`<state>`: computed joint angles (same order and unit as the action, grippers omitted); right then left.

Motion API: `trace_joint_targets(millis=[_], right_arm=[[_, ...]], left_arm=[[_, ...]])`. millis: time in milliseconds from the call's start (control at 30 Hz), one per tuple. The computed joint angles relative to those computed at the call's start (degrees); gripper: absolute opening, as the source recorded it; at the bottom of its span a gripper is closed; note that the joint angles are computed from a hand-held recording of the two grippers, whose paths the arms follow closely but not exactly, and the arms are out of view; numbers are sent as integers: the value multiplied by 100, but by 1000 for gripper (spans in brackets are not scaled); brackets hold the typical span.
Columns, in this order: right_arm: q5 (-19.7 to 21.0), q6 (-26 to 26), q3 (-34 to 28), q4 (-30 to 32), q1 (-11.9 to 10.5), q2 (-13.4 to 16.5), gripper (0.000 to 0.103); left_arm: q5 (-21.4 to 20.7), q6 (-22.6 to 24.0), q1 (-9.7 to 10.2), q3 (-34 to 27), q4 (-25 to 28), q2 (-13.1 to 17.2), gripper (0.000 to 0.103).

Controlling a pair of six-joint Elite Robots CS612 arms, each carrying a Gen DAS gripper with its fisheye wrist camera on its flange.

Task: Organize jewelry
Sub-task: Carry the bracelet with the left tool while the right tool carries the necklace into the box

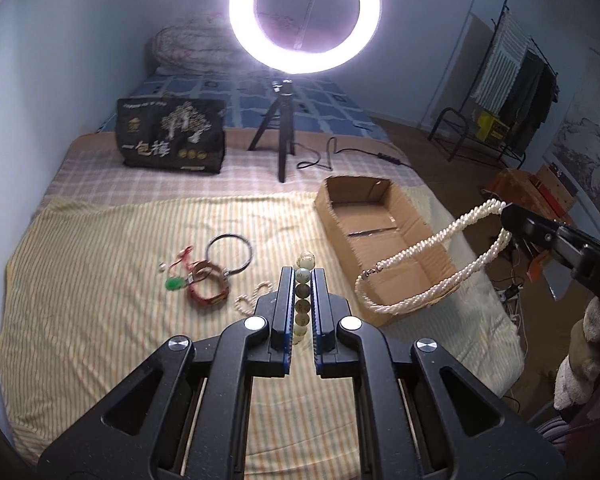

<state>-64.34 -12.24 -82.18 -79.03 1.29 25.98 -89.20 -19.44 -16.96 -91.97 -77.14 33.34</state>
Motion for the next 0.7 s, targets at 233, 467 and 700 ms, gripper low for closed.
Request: trace_joint_targets(millis=[233, 467, 700], right_arm=[[-189, 240, 198, -331, -120, -90, 6], [-359, 403, 392, -422, -255, -137, 6], [-458, 532, 617, -512, -323, -205, 6]], left_arm=[[-157, 80, -102, 452, -296, -188, 5], [-377, 130, -180, 934, -552, -357, 5], [-485, 249, -265, 1386, -772, -509, 5]])
